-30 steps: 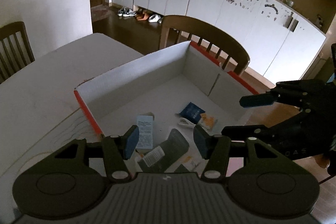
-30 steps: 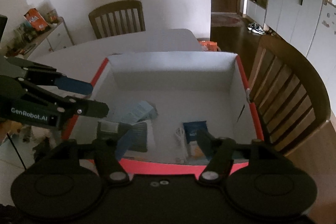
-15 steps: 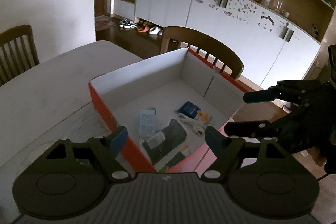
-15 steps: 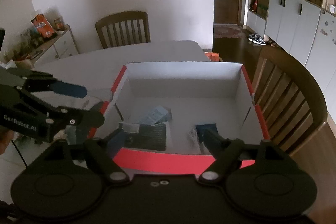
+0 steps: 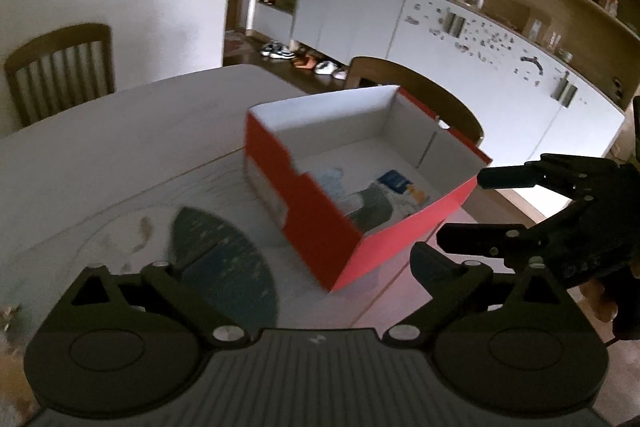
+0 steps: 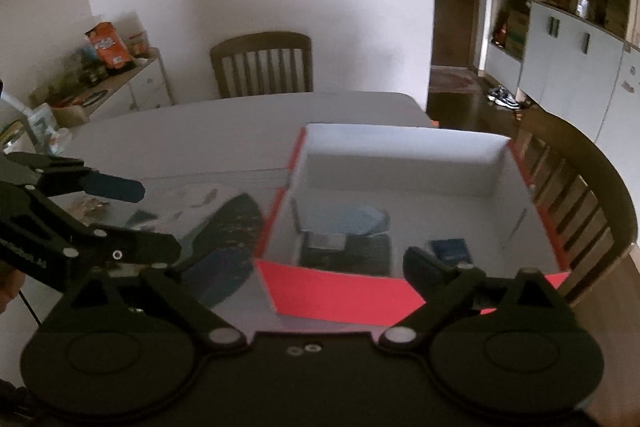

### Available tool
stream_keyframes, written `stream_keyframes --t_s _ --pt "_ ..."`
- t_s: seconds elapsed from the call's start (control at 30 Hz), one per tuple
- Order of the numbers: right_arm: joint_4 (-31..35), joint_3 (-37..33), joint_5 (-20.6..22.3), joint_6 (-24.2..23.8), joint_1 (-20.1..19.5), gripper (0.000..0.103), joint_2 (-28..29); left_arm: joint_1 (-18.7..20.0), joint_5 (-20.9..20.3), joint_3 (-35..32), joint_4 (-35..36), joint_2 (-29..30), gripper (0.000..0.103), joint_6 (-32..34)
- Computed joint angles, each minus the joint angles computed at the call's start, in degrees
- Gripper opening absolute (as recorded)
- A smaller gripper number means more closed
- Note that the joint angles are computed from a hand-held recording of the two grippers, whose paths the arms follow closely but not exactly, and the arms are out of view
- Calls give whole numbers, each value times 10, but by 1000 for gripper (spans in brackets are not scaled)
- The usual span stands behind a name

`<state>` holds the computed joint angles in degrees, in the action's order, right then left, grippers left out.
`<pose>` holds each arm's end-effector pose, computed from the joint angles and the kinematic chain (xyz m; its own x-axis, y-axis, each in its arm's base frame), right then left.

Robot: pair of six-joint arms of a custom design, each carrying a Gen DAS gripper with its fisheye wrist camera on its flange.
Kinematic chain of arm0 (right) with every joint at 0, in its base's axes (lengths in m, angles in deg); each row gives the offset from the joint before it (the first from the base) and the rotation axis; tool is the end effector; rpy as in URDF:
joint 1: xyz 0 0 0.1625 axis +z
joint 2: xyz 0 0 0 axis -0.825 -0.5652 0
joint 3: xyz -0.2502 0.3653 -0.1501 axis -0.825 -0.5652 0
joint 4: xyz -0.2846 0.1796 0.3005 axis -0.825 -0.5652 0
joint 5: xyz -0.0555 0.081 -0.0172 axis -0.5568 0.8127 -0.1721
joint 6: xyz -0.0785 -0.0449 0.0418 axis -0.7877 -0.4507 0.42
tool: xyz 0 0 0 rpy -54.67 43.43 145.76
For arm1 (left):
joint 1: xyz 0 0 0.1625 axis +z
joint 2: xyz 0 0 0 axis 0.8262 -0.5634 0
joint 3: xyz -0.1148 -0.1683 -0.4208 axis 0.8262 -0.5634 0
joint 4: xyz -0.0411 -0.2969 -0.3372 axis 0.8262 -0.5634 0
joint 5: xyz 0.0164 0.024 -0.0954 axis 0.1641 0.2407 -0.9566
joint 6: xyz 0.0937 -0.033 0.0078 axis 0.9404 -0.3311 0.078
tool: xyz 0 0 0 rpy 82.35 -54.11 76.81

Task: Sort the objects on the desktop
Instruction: 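Withdraw both grippers from the shoebox back over the table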

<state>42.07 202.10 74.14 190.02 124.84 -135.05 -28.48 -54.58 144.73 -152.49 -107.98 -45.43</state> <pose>0.0289 -0.2541 0.2793 -0.7659 0.0589 0.6403 -0.4514 0.6600 -0.6006 -0.3357 -0.3608 -0.0220 -0.5862 0.7471 -0.3135 0.8097 0.5534 -0.1951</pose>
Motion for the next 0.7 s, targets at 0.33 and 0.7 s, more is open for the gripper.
stream_keyframes --t_s 0.33,0.7 --pt "-80 13 101 65 125 98 95 21 49 82 -3 -84 100 -23" --pt "-142 11 157 97 195 97 197 57 86 135 -8 -141 100 -16"
